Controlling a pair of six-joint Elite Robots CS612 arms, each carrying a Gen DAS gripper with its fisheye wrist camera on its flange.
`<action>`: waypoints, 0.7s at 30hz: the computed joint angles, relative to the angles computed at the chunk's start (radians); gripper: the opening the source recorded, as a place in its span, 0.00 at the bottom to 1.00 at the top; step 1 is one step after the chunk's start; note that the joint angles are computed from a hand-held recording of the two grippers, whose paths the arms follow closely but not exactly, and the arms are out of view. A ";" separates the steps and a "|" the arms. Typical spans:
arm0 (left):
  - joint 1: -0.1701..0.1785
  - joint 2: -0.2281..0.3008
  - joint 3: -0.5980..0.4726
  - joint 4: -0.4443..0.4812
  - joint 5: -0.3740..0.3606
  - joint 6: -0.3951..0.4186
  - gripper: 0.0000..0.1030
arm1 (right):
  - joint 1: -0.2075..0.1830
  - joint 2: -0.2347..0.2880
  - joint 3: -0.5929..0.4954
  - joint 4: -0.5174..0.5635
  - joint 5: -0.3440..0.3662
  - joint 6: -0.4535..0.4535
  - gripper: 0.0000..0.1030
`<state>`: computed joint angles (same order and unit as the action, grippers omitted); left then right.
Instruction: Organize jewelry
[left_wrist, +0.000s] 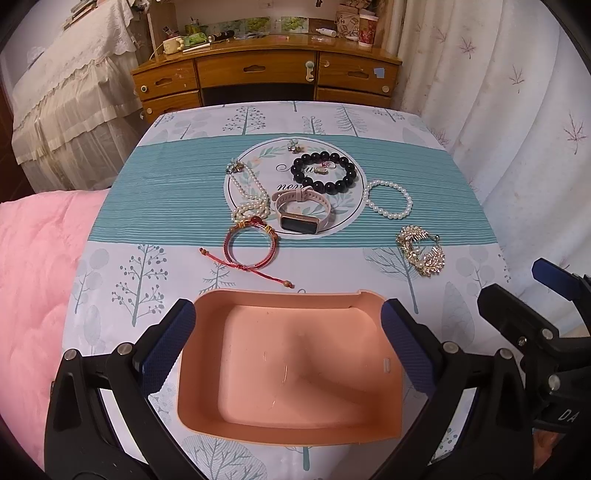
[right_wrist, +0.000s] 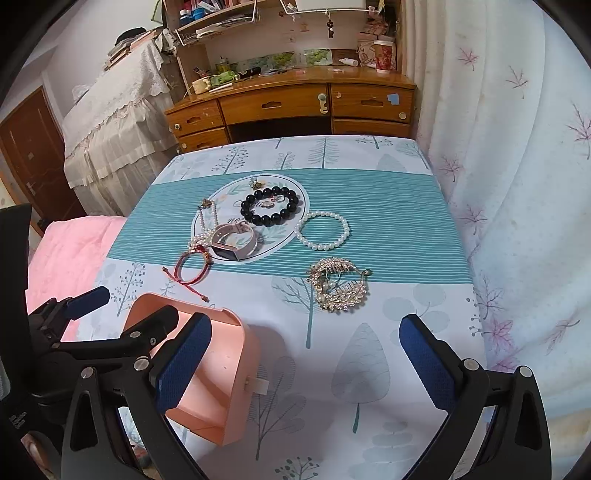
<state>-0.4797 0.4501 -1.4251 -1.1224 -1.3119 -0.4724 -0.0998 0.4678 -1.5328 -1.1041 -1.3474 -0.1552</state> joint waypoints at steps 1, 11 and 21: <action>-0.001 -0.001 0.002 0.001 0.001 -0.001 0.96 | -0.001 0.000 0.001 0.001 0.002 -0.001 1.00; -0.001 0.003 -0.008 0.006 0.004 -0.009 0.96 | 0.000 0.001 0.001 0.001 0.003 -0.001 1.00; -0.002 0.004 -0.009 0.006 0.002 -0.013 0.96 | 0.004 0.005 -0.010 -0.007 -0.010 -0.008 1.00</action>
